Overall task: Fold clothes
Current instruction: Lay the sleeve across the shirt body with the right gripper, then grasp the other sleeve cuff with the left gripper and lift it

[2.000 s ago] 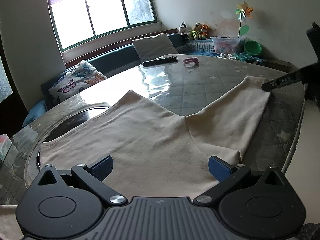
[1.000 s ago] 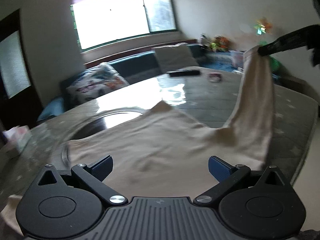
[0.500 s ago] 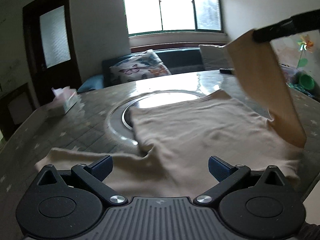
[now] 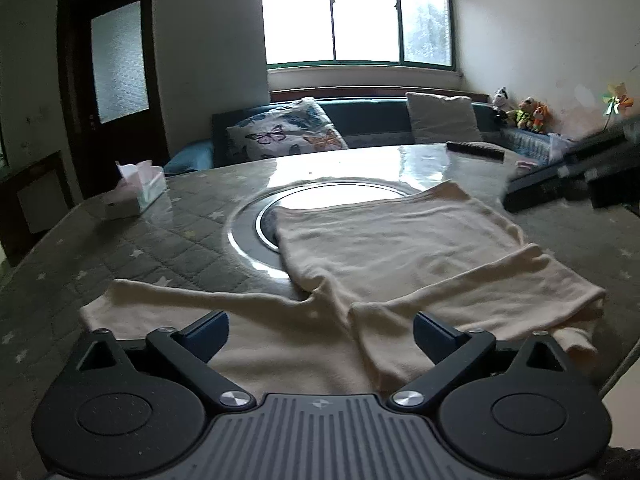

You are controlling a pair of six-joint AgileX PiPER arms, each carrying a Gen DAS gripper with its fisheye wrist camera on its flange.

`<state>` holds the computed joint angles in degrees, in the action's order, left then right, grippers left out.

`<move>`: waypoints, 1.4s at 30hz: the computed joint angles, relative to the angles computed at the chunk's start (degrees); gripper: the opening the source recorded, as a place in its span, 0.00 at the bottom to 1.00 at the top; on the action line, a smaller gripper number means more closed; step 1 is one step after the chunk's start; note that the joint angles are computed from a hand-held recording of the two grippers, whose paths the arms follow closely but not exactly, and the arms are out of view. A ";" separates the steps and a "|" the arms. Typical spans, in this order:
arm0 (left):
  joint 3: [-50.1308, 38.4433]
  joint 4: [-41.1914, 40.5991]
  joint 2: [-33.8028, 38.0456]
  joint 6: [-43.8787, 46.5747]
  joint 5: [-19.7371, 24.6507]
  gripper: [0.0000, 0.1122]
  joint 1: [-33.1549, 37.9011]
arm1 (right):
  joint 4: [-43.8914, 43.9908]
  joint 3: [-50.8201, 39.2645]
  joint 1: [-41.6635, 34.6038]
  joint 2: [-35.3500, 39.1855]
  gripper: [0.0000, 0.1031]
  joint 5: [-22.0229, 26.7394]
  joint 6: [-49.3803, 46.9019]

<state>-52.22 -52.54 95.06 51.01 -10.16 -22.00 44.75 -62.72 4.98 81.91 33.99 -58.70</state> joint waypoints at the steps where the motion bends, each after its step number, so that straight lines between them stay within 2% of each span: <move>1: -0.43 -0.09 0.25 0.05 0.48 0.83 -0.24 | -1.03 0.31 -1.51 -0.07 0.21 1.02 0.33; 4: -1.72 2.38 1.39 -2.01 2.38 0.73 -0.59 | -3.08 2.64 -5.19 -0.45 0.22 2.30 0.50; 7: -2.80 -0.61 2.55 1.63 3.61 0.62 -1.15 | -1.61 5.79 -8.99 -0.94 0.22 4.22 -2.76; 12: -4.14 -14.12 4.07 15.69 4.05 0.36 -1.67 | 1.11 10.11 -13.00 -0.75 0.22 4.47 -6.02; 14: -4.45 -21.30 4.40 23.14 4.29 0.33 -1.57 | 1.17 11.26 -13.69 -0.25 0.22 3.77 -6.29; 18: -4.57 -29.59 4.40 31.83 4.08 0.33 -1.23 | 2.49 10.87 -15.30 -0.79 0.24 5.18 -8.47; 25: -5.02 -37.21 4.95 38.78 3.40 0.34 -1.13 | 6.05 6.18 -12.46 4.38 0.24 0.84 -9.70; 29: -4.04 -35.94 3.91 37.47 4.01 0.35 -0.45 | 6.03 4.58 -11.48 7.92 0.23 -0.68 -8.56; 32: -3.10 -29.96 2.76 31.64 3.93 0.35 -0.12 | 5.11 5.02 -10.23 6.60 0.23 -1.70 -7.75; 39: -2.19 -30.74 1.80 30.76 2.32 0.40 2.01 | 3.64 2.08 -3.98 8.00 0.23 -0.31 -5.67; 42: -1.93 -31.58 1.45 30.53 1.66 0.43 4.13 | 1.95 0.52 -0.73 9.68 0.23 -1.16 -3.40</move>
<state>-54.15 -84.12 96.52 81.54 -8.50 -17.86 46.70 -62.21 4.25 91.59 32.84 -62.09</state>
